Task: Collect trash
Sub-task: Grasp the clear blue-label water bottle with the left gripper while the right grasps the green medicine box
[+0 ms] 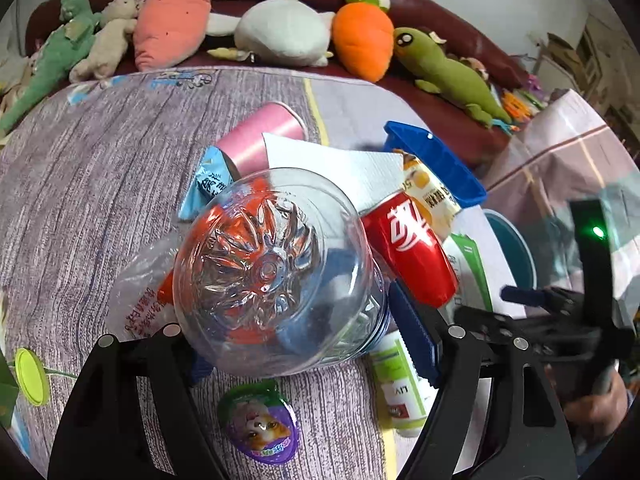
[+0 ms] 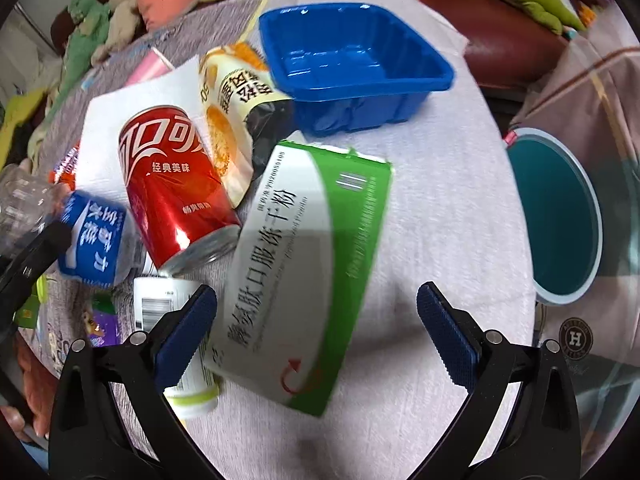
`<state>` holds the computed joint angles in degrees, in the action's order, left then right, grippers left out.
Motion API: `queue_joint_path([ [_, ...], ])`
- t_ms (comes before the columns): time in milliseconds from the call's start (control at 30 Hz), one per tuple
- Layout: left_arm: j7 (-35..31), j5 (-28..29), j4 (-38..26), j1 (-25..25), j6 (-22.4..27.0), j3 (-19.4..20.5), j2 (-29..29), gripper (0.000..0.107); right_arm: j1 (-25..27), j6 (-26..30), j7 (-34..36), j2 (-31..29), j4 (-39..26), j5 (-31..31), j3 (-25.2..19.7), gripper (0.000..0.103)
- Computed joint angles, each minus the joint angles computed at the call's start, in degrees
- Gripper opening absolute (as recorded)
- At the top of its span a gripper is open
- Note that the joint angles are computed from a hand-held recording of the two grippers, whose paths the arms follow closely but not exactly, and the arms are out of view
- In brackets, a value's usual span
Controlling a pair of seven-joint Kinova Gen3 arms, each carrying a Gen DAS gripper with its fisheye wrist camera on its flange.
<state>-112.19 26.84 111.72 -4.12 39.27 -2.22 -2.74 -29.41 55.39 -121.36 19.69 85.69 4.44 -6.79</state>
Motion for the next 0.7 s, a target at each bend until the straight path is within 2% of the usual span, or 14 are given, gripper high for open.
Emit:
queue_joint_path([
  [100, -3.7, 2.2, 1.4, 0.0, 0.0, -0.7, -0.8, 0.077, -0.7, 1.9, 0.0, 2.3, -2.8, 0.5, 0.2, 0.094],
  [133, -4.8, 2.9, 1.8, -0.1, 0.3, -1.1, -1.0, 0.078, -0.9, 2.2, 0.0, 2.7, -3.3, 0.8, 0.3, 0.090],
  [167, -5.7, 3.3, 2.2, -0.2, 0.6, -1.3, -1.2, 0.078, -1.1, 2.5, 0.4, 3.1, -3.7, 0.9, 0.3, 0.080],
  [300, -5.9, 1.6, 3.0, -0.1, 1.7, -0.9, -2.0, 0.080, 0.6, 0.5, 2.0, 1.6, -1.4, -0.9, 0.0, 0.075],
  [400, -5.8, -0.5, 4.3, 0.5, 2.0, -0.5, -2.8, 0.086, 1.7, -0.5, 2.4, -0.5, 1.2, -2.1, 0.0, 0.074],
  [567, -3.5, -6.4, 6.2, 1.7, 3.7, 0.6, -4.0, 0.088, 4.0, -2.2, 3.8, -4.1, 6.6, -4.6, -0.7, 0.073],
  [700, -3.9, -9.3, 6.8, 1.2, 5.9, -1.2, -7.7, 0.088, 5.7, -3.2, 6.4, -6.9, 10.3, -7.2, -1.4, 0.073],
])
